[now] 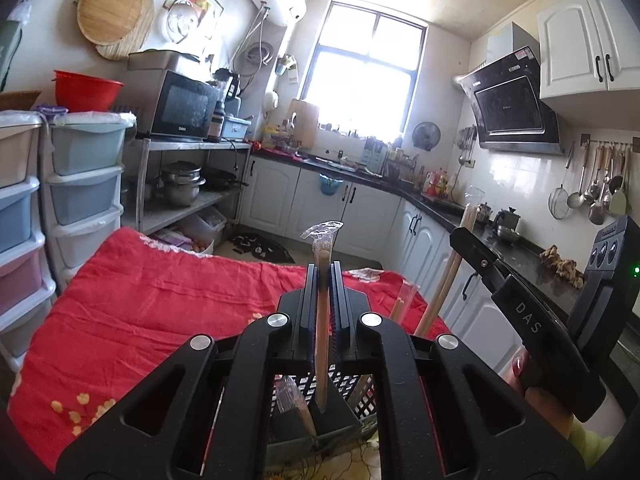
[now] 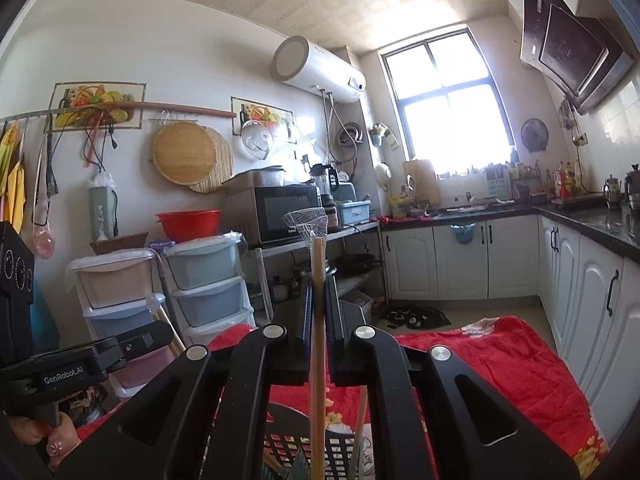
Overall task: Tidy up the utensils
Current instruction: 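Lower chopsticks into the caddy and open the left gripper while the right opens, then pull the open left tool back from the caddy while the right tool withdraws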
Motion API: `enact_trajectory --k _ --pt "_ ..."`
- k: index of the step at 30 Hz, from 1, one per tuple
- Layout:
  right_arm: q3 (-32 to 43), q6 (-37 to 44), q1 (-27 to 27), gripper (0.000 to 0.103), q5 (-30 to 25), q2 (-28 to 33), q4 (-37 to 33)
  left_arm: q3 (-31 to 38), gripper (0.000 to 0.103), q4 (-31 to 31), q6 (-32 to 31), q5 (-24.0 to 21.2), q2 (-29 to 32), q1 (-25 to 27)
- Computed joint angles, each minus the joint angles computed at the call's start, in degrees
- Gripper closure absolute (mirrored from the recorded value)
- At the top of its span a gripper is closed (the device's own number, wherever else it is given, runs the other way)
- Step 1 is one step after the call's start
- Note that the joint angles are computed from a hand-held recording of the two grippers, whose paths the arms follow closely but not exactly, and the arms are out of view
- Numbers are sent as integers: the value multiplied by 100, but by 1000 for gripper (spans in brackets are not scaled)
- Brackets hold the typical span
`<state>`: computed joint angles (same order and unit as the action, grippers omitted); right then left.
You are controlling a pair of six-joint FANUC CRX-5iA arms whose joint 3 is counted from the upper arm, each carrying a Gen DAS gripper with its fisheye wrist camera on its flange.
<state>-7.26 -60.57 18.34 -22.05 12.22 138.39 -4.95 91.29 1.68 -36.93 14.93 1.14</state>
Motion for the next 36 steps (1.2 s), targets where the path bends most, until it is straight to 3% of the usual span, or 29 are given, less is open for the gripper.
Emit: enact_trajectory --k 14,18,20,24,30,32,36 --pt "-128 528 135 96 72 131 -891 52 100 -472 326 -143 141 85" --pt "-215 651 164 87 125 77 -1099 54 98 -671 524 -151 137 128" --pt "-271 739 177 87 141 38 -1186 30 86 -652 521 -156 122 139" --pt "-392 846 217 80 131 -46 -1357 6 79 -665 573 -163 97 165" --pt "-562 1128 320 72 42 -178 -1735 -28 60 -628 612 -201 62 214" --pt "-619 1339 389 70 -9 -217 -1980 -33 49 -628 620 -240 58 231" --pt "-718 1813 550 68 -143 -284 -2513 -103 43 -563 581 -254 4 250"
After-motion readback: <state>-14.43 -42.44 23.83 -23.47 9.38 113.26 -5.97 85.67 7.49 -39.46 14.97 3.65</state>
